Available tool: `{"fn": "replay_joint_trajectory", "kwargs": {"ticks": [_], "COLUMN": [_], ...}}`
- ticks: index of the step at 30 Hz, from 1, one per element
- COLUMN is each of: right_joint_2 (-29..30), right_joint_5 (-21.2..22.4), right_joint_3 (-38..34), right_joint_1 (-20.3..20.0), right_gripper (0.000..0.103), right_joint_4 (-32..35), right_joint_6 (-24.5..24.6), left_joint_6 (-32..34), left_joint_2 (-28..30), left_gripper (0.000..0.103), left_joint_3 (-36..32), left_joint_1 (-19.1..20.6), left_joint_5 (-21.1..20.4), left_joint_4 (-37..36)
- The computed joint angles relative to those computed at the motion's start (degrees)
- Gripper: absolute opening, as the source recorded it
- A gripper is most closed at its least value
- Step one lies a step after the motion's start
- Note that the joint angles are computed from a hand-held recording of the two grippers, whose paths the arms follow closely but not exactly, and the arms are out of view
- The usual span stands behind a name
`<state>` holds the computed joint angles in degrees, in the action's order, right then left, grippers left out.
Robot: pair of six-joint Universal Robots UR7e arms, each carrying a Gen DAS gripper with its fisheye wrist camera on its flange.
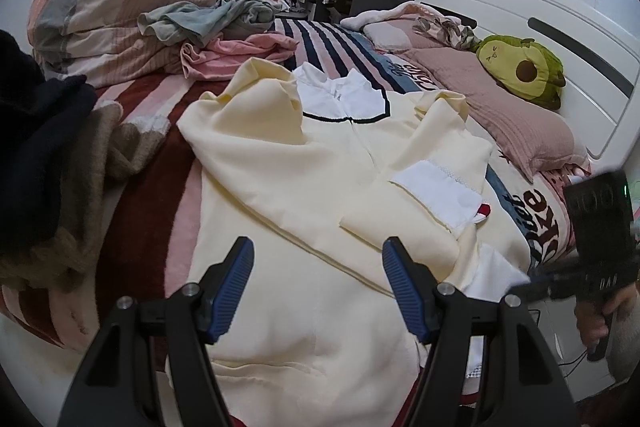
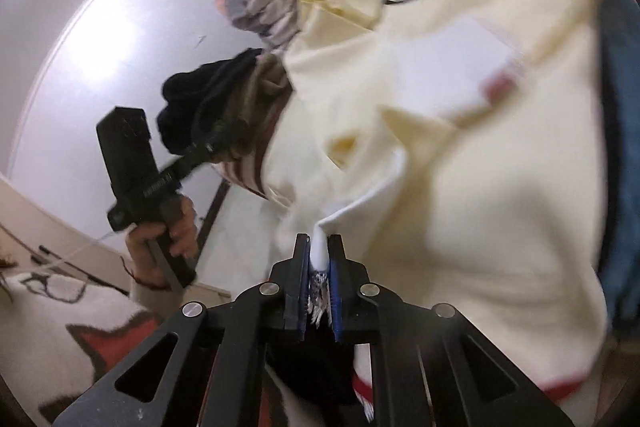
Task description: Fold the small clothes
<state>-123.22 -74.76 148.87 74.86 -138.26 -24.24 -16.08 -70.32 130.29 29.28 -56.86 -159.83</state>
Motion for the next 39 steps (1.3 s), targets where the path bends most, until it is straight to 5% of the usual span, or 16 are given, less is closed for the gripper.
{"fn": "replay_joint_trajectory", "kwargs": {"ticks": [5, 10, 16, 21, 22, 25, 31, 35, 39], "right_joint_2": [12.03, 22.24, 31.18, 35.45, 35.83, 35.79, 28.35, 22.84, 15.24], "right_joint_5": [0.20, -6.28, -16.29, -18.18, -18.11, -17.80, -19.23, -26.20, -27.55], "right_joint_3": [-6.32, -12.60, -17.45, -20.38, -20.89, -21.68, -20.33, -17.40, -12.49], "right_joint_1": [6.92, 12.40, 15.28, 14.77, 14.41, 13.87, 14.69, 16.19, 13.06], "right_gripper": [0.003, 0.003, 0.003, 0.007, 0.009, 0.039, 0.044, 0.054, 0.058], "right_joint_4": [-7.34, -17.13, -24.53, -23.55, -22.34, -20.88, -21.03, -20.18, -16.92], "right_joint_6": [2.03, 4.86, 6.30, 5.54, 5.90, 6.12, 4.22, 3.01, 5.05], "left_joint_6": [1.09, 3.47, 8.09, 10.71, 10.76, 10.86, 9.43, 7.54, 5.17], "left_joint_2": [0.09, 1.21, 3.76, 7.36, 8.10, 9.98, 11.58, 10.72, 8.67], "left_gripper": [0.063, 0.063, 0.068, 0.069, 0.069, 0.069, 0.069, 0.069, 0.069], "left_joint_3": [-0.51, -1.69, -3.79, -6.33, -6.80, -7.83, -8.77, -8.09, -6.95], "left_joint_1": [0.78, 2.21, 4.59, 6.45, 6.69, 6.97, 7.60, 7.79, 8.05], "left_joint_5": [1.09, 0.45, -3.72, -8.34, -8.70, -8.47, -9.12, -7.97, -6.13], "left_joint_4": [-0.60, -2.26, -4.89, -5.14, -5.04, -4.51, -3.94, -3.57, -2.09]}}
